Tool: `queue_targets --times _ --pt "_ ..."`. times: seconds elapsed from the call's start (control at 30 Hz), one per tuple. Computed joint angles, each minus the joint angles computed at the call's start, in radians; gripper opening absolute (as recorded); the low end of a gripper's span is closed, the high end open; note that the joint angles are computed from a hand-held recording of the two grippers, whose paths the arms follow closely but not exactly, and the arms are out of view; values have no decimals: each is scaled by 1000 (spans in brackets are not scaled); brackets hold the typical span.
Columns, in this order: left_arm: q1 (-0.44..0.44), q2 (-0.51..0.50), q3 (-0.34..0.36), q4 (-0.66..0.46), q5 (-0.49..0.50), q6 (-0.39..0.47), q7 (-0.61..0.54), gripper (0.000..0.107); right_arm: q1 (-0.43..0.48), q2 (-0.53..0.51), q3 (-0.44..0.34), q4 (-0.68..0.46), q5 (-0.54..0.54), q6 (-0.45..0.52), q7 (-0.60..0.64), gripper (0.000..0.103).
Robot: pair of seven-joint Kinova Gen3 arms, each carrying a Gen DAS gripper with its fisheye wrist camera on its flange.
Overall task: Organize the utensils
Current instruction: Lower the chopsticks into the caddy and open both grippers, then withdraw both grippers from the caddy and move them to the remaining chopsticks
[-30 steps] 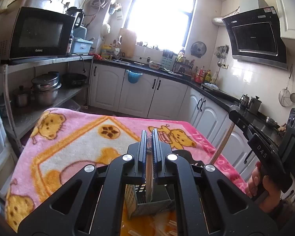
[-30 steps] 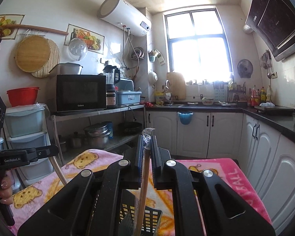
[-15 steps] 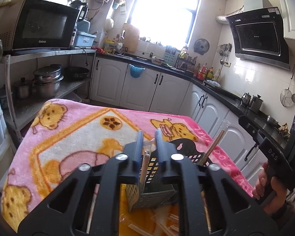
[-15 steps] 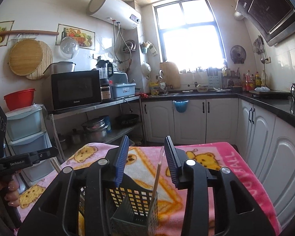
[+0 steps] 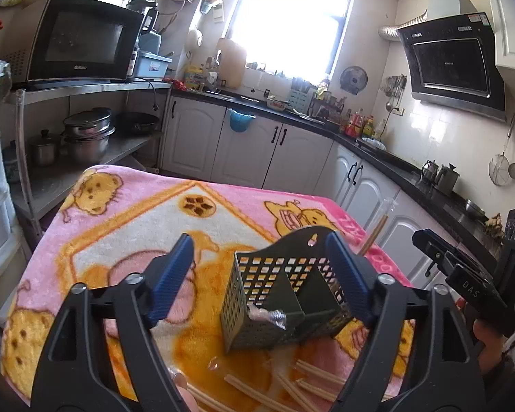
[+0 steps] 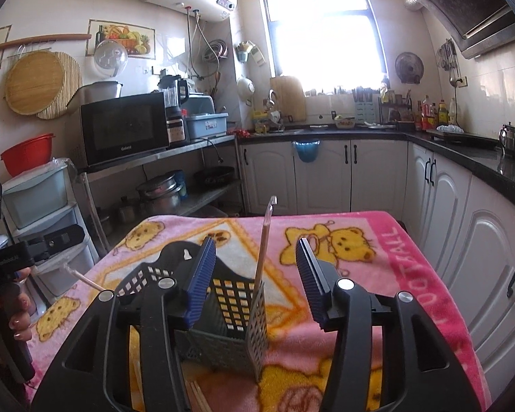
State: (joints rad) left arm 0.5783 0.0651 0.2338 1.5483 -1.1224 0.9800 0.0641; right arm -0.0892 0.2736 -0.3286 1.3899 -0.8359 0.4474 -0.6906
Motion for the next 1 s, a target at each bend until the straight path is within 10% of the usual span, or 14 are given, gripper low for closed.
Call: queue_targets --times 0.2,1.0 --pt "21 0 13 5 -7 40 13 92 -7 -15 21 17 27 38 -27 50" --pt "52 -48 81 97 8 166 170 92 -29 -94 103 112 -42 150 72 54"
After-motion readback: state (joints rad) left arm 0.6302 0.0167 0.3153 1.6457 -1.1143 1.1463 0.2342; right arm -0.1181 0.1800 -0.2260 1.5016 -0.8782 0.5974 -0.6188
